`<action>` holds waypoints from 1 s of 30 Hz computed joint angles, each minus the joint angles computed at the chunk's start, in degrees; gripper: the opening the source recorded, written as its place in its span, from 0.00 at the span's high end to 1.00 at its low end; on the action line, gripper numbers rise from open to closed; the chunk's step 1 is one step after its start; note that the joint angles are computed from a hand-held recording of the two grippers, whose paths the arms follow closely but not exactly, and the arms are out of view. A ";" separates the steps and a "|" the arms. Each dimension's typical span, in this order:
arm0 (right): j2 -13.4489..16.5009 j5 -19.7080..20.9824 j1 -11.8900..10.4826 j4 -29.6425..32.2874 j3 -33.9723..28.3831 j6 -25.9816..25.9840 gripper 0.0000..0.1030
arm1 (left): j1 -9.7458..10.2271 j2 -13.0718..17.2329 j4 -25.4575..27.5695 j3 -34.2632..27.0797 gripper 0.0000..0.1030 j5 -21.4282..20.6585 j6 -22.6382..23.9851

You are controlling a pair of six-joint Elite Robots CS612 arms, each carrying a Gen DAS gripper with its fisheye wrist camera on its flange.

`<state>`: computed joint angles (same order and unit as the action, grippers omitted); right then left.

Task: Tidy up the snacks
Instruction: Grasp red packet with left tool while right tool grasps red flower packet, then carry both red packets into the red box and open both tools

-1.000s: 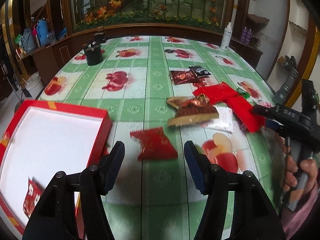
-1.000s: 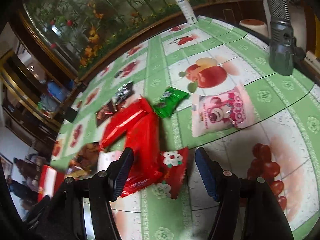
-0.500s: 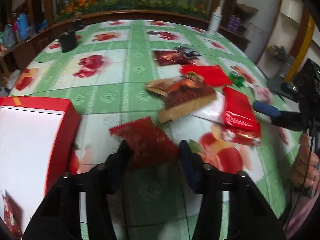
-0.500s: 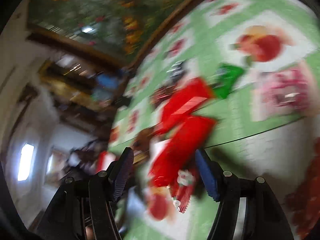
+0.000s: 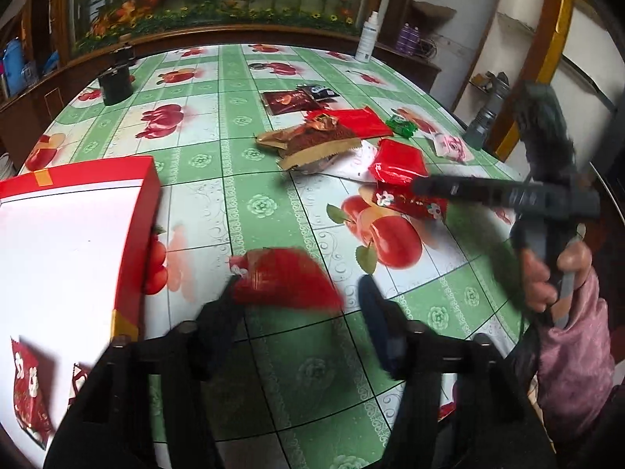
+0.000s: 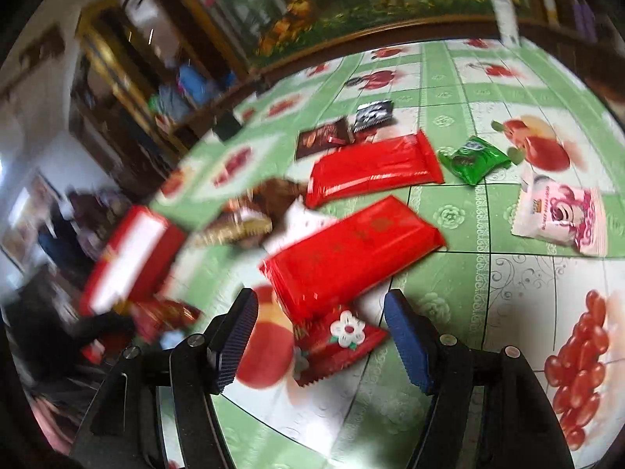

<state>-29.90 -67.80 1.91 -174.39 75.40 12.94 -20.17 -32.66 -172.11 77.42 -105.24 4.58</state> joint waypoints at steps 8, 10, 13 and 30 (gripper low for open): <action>0.32 -5.19 1.32 1.55 -0.39 -6.11 0.33 | -0.50 0.66 1.11 -0.80 0.37 4.15 -0.68; 0.24 -7.40 1.83 1.75 -0.48 -6.71 0.38 | -0.46 0.86 1.90 -1.06 0.37 4.01 -0.73; 0.04 -9.32 2.15 1.90 -0.34 -6.81 0.49 | -0.53 1.04 2.37 -1.11 0.37 3.93 -0.50; -1.58 -3.96 2.77 3.27 2.11 -9.31 0.53 | 0.01 1.22 -3.05 0.68 0.64 0.31 -2.04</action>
